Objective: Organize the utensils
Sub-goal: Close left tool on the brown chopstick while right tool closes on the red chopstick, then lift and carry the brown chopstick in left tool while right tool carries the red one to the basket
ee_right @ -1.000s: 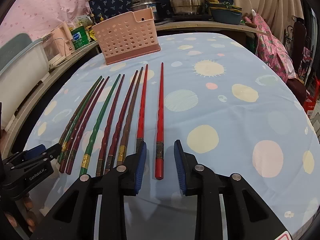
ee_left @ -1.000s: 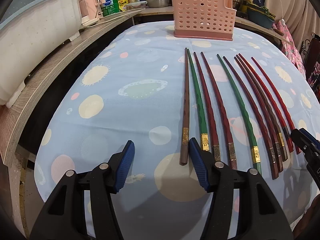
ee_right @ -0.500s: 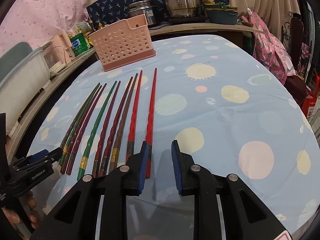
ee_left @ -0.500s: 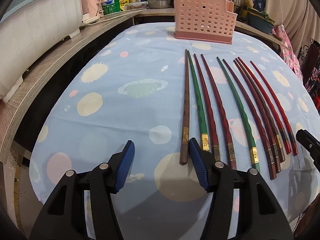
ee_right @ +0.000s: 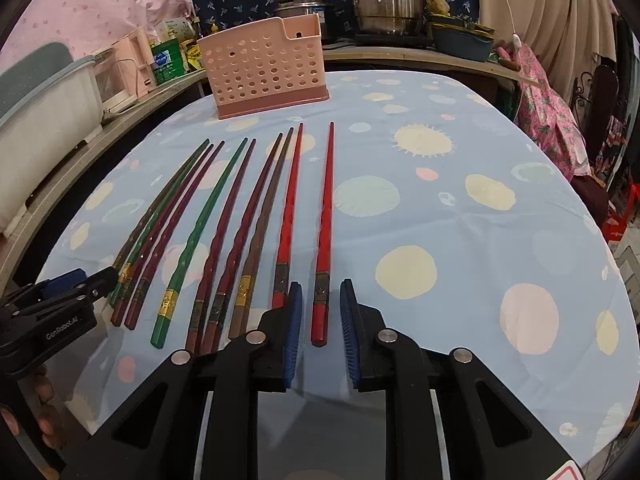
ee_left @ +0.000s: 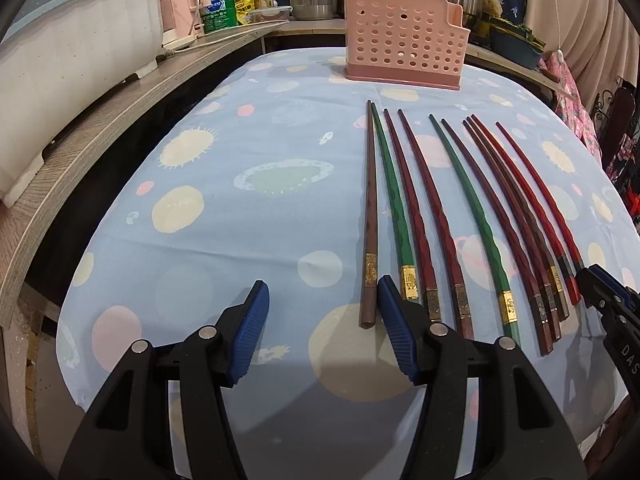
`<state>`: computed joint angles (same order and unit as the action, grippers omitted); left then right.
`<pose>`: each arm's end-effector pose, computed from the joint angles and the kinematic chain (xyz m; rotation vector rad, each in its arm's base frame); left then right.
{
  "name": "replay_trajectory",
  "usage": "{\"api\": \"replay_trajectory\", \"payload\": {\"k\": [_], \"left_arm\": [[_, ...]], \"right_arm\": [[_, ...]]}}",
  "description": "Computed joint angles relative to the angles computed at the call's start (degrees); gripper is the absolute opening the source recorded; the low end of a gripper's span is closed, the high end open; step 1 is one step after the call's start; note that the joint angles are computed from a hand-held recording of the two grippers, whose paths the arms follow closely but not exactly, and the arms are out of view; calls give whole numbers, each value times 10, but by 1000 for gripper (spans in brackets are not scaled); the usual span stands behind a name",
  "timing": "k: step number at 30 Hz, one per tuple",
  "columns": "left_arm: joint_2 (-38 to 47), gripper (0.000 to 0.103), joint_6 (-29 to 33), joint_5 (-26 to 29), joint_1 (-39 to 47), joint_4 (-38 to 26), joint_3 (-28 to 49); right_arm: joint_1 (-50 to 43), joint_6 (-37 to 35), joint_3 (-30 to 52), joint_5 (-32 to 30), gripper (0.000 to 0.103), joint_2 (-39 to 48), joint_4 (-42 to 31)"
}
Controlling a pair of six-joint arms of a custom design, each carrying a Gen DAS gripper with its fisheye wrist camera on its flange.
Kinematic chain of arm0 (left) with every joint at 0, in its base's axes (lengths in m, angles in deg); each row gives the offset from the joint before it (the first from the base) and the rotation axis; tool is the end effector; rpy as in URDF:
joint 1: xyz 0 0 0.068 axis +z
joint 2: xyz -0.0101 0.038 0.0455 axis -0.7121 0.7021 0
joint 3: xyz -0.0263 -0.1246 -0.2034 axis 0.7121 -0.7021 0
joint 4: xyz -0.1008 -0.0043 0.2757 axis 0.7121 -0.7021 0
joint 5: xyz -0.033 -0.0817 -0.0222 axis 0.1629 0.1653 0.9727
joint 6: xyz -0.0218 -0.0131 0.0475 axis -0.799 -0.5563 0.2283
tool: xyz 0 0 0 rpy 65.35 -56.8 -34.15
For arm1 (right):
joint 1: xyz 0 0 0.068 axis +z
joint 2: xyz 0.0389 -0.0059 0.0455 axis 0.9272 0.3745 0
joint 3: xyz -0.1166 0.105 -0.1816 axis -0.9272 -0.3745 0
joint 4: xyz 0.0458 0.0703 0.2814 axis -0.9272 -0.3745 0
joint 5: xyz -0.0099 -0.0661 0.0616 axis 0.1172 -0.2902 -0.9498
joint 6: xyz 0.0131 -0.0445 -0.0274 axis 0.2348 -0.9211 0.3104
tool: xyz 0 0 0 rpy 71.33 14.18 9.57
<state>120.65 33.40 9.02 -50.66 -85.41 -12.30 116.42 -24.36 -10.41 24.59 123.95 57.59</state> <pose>0.2186 -0.0193 0.0895 0.1087 2.4718 -0.0105 0.1716 0.1650 0.0807 0.1889 2.3736 0.0489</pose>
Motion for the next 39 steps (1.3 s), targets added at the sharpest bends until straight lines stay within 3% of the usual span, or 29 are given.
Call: {"api": "replay_trajectory", "payload": {"k": [4, 10, 17, 22, 39], "left_arm": [[11, 53, -2, -2, -2, -12, 12], [-7, 33, -8, -21, -31, -33, 10], [-9, 22, -18, -33, -48, -41, 12], [-14, 9, -22, -51, -65, -47, 10], [-22, 7, -5, 24, -14, -54, 10]], "right_arm": [[-17, 11, -32, -20, 7, -37, 20], [-12, 10, -42, -14, 7, -41, 38], [-23, 0, -67, -34, 7, -69, 58], [-29, -6, -78, -44, 7, -83, 65], [-30, -3, -73, -38, 7, -96, 33]]}}
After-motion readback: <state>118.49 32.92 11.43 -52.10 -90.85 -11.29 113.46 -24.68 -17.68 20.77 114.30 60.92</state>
